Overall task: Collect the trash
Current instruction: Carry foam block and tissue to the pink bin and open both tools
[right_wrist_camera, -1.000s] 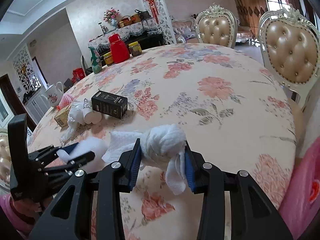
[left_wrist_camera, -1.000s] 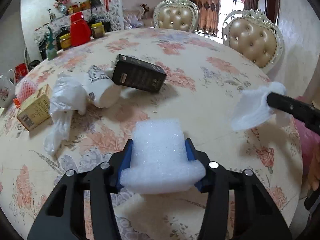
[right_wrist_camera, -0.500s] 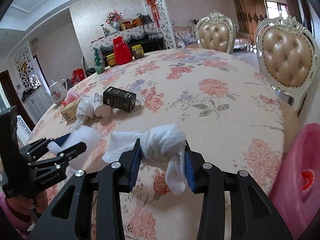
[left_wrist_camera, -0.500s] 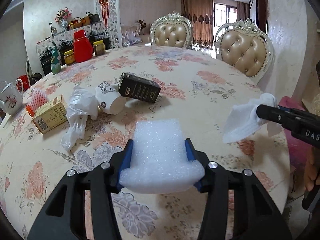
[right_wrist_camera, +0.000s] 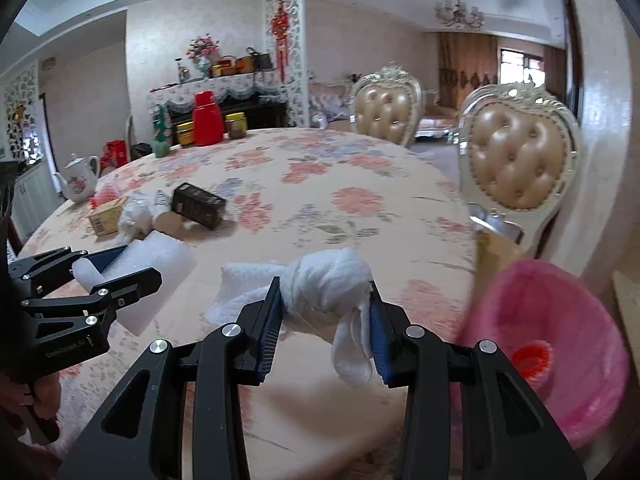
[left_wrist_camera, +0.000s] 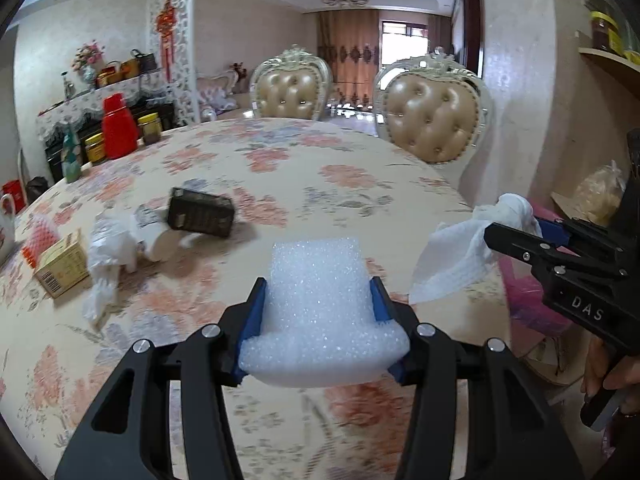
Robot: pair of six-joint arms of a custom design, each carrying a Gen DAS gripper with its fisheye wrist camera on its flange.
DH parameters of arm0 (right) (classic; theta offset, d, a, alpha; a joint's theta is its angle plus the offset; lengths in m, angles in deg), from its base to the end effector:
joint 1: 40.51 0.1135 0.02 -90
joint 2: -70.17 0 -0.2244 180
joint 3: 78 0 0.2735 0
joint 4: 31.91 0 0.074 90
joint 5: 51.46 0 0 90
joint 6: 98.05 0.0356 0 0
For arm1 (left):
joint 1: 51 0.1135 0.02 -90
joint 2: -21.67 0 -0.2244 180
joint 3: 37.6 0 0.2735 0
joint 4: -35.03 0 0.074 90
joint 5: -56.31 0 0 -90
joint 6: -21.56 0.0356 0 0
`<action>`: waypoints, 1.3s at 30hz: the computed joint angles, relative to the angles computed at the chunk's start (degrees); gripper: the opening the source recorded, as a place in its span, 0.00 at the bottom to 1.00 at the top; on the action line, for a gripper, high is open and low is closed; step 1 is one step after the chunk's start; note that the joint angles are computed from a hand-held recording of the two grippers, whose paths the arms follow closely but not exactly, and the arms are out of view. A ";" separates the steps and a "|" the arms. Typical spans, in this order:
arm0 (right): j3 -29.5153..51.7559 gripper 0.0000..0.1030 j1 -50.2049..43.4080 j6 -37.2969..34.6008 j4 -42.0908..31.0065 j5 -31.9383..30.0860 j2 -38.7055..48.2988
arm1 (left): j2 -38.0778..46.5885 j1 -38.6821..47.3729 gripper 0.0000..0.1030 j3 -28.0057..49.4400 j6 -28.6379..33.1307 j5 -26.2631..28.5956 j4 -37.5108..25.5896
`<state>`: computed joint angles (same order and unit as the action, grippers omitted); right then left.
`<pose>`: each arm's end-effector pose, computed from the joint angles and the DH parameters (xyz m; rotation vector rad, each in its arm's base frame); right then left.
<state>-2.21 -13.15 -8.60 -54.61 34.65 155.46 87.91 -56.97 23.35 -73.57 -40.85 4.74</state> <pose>0.3222 0.1694 0.2336 -0.5578 2.0777 0.3463 0.2897 -0.0258 0.2301 -0.0543 2.1857 0.0274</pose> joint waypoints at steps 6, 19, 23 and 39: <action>-5.39 0.38 -3.90 -0.72 0.35 1.79 -5.75 | 4.46 -5.59 0.48 4.10 -0.38 -0.29 1.40; -14.29 0.38 -19.47 -2.22 1.87 2.81 -15.68 | 18.67 -15.92 0.48 17.84 0.50 3.36 4.87; -15.49 0.38 -24.29 -2.56 4.37 2.63 -15.23 | 25.61 -17.97 0.48 24.63 1.57 5.61 5.33; -12.61 0.43 -33.40 -3.31 9.43 -1.19 -4.93 | 57.41 -22.12 0.50 63.11 2.58 11.92 -4.77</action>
<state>-14.82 -46.55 -11.91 -45.18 33.45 150.53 145.31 -79.09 86.47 -71.00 -28.93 -0.03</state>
